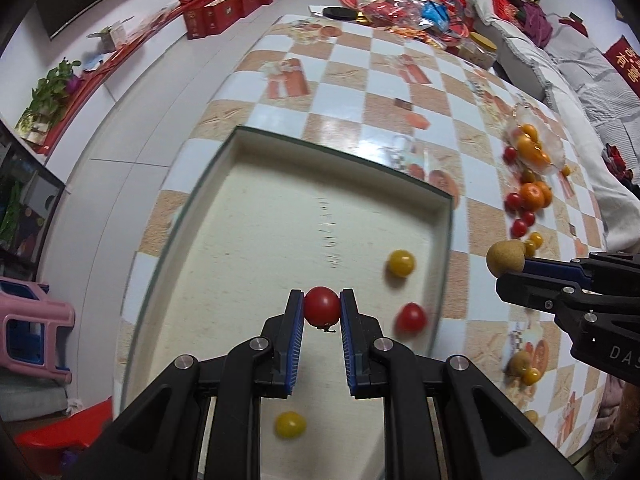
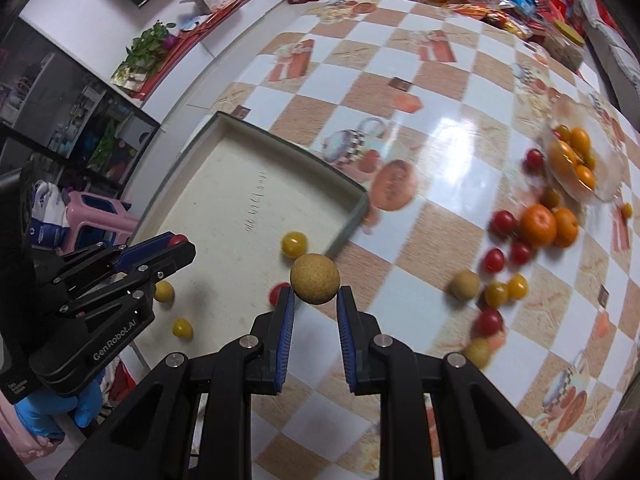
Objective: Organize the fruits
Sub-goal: 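Carry the red tomato and brown fruit over the beige tray, then open both tools to drop the fruits into the tray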
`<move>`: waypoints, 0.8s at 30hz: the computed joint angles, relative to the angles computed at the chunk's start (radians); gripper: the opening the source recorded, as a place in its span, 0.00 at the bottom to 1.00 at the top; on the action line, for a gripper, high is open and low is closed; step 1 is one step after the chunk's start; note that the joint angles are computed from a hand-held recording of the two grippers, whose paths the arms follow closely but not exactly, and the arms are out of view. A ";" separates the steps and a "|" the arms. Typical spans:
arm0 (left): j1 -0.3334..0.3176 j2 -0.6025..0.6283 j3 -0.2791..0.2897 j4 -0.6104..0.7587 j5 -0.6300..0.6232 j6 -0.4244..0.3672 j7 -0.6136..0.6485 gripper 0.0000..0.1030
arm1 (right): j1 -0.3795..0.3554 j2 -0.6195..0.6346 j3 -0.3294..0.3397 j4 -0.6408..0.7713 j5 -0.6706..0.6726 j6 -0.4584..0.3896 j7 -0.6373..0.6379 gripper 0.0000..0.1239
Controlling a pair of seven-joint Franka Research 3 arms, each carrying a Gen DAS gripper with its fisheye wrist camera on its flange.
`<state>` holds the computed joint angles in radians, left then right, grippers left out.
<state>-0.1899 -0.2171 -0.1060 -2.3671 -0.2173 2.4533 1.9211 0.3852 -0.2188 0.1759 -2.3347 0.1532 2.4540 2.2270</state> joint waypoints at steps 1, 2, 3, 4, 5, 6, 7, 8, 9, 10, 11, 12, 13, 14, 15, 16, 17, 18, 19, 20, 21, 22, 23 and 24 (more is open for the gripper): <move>0.005 0.011 0.001 0.005 0.009 0.004 -0.002 0.19 | 0.001 0.024 -0.001 0.019 0.003 0.003 -0.007 0.19; 0.012 0.025 0.001 0.011 0.023 0.012 -0.006 0.19 | 0.003 0.056 -0.002 0.045 0.004 0.005 -0.016 0.19; 0.018 0.037 0.000 0.016 0.035 0.018 -0.011 0.19 | 0.004 0.073 -0.004 0.060 0.002 0.005 -0.019 0.19; 0.024 0.049 -0.002 0.022 0.045 0.022 -0.015 0.19 | 0.006 0.097 -0.005 0.080 -0.001 0.004 -0.023 0.19; 0.030 0.066 -0.004 0.031 0.059 0.028 -0.022 0.19 | 0.007 0.126 -0.008 0.104 -0.005 0.002 -0.027 0.19; 0.035 0.075 -0.007 0.036 0.066 0.030 -0.027 0.19 | 0.009 0.147 -0.012 0.121 -0.008 0.001 -0.030 0.19; 0.041 0.088 -0.009 0.043 0.080 0.032 -0.033 0.19 | 0.010 0.168 -0.016 0.138 -0.010 -0.002 -0.033 0.19; 0.046 0.103 -0.013 0.052 0.096 0.033 -0.042 0.19 | 0.010 0.193 -0.021 0.157 -0.013 -0.005 -0.033 0.19; 0.050 0.113 -0.015 0.057 0.101 0.033 -0.043 0.19 | 0.011 0.215 -0.026 0.173 -0.009 -0.005 -0.036 0.19; 0.054 0.121 -0.018 0.061 0.109 0.034 -0.046 0.19 | 0.013 0.228 -0.031 0.183 -0.008 -0.006 -0.035 0.19; 0.057 0.130 -0.021 0.064 0.116 0.036 -0.052 0.19 | 0.013 0.248 -0.036 0.199 -0.011 -0.012 -0.031 0.19; 0.060 0.138 -0.024 0.068 0.123 0.035 -0.055 0.19 | 0.014 0.262 -0.040 0.210 -0.013 -0.016 -0.026 0.19; 0.062 0.145 -0.026 0.071 0.128 0.034 -0.058 0.19 | 0.015 0.274 -0.043 0.218 -0.013 -0.019 -0.024 0.19; 0.065 0.151 -0.028 0.073 0.133 0.033 -0.063 0.19 | 0.016 0.287 -0.047 0.229 -0.016 -0.023 -0.022 0.19; 0.067 0.156 -0.029 0.075 0.135 0.031 -0.065 0.19 | 0.018 0.296 -0.050 0.236 -0.021 -0.028 -0.021 0.19; 0.069 0.159 -0.031 0.078 0.136 0.027 -0.069 0.19 | 0.020 0.307 -0.052 0.245 -0.023 -0.035 -0.022 0.19; 0.071 0.162 -0.033 0.076 0.138 0.028 -0.073 0.19 | 0.021 0.315 -0.054 0.252 -0.023 -0.041 -0.024 0.19; 0.072 0.163 -0.034 0.075 0.138 0.029 -0.074 0.19 | 0.023 0.324 -0.056 0.260 -0.027 -0.051 -0.026 0.19; 0.073 0.165 -0.036 0.076 0.141 0.027 -0.075 0.19 | 0.025 0.329 -0.057 0.266 -0.028 -0.059 -0.027 0.19; 0.073 0.166 -0.038 0.074 0.146 0.027 -0.076 0.19 | 0.026 0.339 -0.058 0.275 -0.028 -0.072 -0.033 0.19; 0.073 0.168 -0.039 0.075 0.150 0.026 -0.075 0.19 | 0.028 0.345 -0.059 0.280 -0.031 -0.080 -0.035 0.20; 0.074 0.168 -0.040 0.075 0.153 0.025 -0.076 0.19 | 0.030 0.350 -0.060 0.285 -0.033 -0.084 -0.037 0.20; 0.074 0.169 -0.040 0.075 0.152 0.021 -0.076 0.19 | 0.032 0.354 -0.060 0.288 -0.035 -0.085 -0.041 0.20; 0.075 0.170 -0.040 0.076 0.151 0.018 -0.077 0.19 | 0.034 0.357 -0.061 0.293 -0.039 -0.089 -0.045 0.20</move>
<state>-0.1150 -0.0467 -0.1458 -2.2914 -0.0667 2.4712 1.8442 0.4195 0.1384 0.1152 -2.0417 0.1138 2.3648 2.1819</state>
